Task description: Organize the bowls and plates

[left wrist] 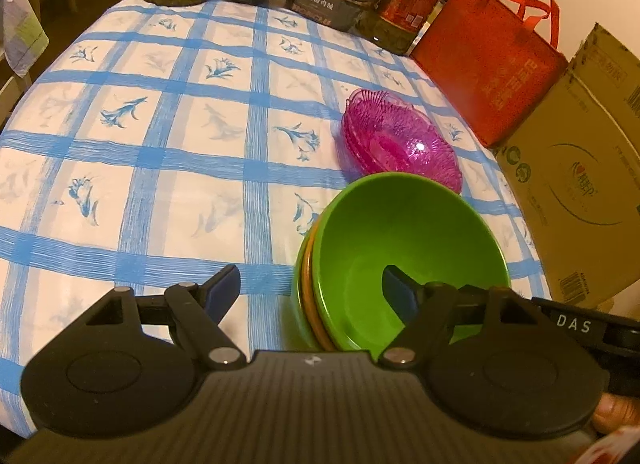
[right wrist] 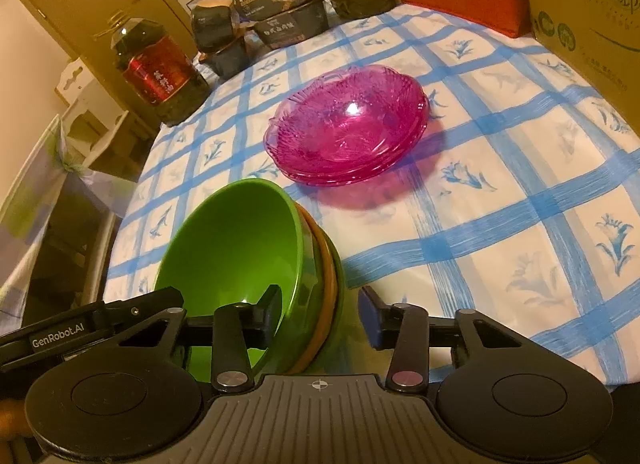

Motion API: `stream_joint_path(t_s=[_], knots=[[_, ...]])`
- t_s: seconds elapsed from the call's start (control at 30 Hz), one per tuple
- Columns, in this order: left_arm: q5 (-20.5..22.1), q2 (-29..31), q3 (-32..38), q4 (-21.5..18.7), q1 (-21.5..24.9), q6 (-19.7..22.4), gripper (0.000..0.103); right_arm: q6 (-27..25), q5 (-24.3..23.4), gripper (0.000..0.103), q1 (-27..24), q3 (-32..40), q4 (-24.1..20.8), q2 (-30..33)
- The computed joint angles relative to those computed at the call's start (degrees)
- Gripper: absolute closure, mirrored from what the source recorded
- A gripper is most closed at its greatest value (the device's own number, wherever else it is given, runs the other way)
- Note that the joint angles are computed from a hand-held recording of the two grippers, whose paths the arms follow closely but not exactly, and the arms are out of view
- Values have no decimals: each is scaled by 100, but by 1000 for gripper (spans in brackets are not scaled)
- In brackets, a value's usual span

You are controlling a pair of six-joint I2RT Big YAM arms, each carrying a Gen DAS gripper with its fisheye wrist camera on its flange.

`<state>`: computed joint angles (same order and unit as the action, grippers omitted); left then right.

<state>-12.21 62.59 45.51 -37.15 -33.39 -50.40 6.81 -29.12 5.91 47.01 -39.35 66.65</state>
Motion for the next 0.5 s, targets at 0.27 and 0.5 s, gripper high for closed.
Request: stream_joint_path(t_s=[0.27, 0.5], knots=[[124, 171, 6, 93, 56, 49, 33, 27, 61, 70, 117, 10, 74, 193], [194, 286, 15, 113, 78, 95, 49, 9, 45, 71, 120, 31, 74, 317]])
